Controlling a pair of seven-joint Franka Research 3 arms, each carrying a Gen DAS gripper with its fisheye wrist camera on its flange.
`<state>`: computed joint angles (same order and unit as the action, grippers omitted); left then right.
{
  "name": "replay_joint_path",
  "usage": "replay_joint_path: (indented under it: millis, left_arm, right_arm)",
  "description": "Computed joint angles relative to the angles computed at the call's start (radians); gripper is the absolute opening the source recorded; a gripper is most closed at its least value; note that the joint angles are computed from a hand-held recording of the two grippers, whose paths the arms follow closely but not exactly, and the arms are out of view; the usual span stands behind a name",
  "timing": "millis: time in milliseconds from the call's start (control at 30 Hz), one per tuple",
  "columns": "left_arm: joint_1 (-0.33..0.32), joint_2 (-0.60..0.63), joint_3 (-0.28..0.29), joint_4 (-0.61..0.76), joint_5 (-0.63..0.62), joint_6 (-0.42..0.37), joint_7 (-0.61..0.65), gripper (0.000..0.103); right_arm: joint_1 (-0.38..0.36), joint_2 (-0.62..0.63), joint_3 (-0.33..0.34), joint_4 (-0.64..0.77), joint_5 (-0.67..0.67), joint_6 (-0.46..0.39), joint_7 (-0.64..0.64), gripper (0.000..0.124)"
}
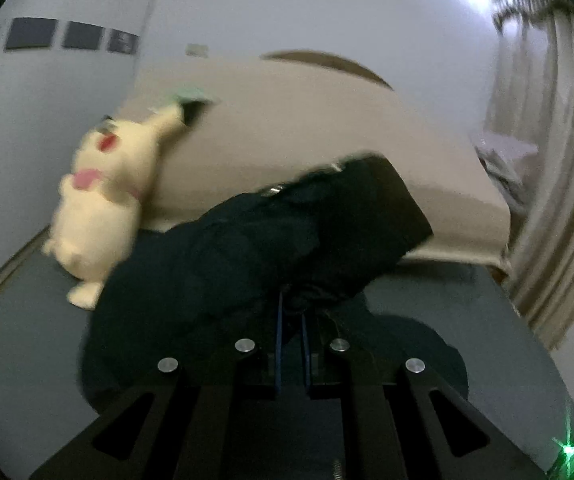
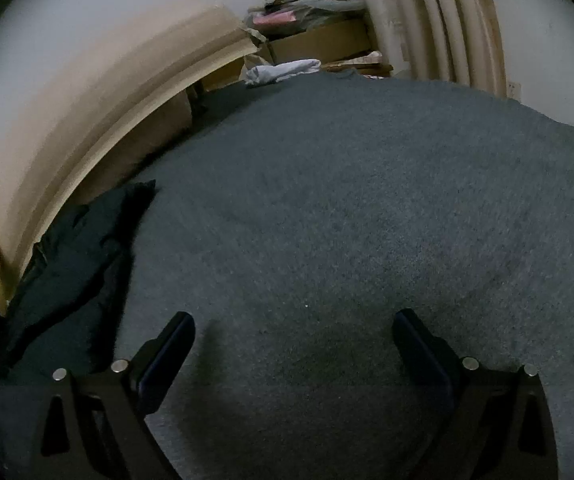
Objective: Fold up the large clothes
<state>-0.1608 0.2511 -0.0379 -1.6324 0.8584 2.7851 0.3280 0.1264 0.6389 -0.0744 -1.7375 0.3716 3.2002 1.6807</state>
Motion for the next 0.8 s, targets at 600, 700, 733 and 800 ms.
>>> replay_joint_path:
  millis: [600,700,733,800]
  left_arm:
    - [0.108,0.258,-0.238,0.273,-0.831,-0.314,0.76,0.016]
    - [0.149,0.271,-0.292,0.296,-1.018,-0.33,0.819,0.022]
    - [0.15,0.273,-0.295,0.303,-1.053,-0.344,0.83,0.025]
    - [0.128,0.279,-0.288,0.307,-1.088,-0.36,0.831,0.036]
  right_arm:
    - [-0.097,-0.004,0.109,-0.003,0.028,0.026,-0.068,0.101]
    - [-0.097,-0.004,0.11,-0.002,0.032,0.026,-0.071,0.101]
    - [-0.097,-0.004,0.11,-0.002,0.033,0.026,-0.072,0.101]
    - [-0.099,-0.004,0.112,-0.002,0.035,0.027,-0.074,0.101]
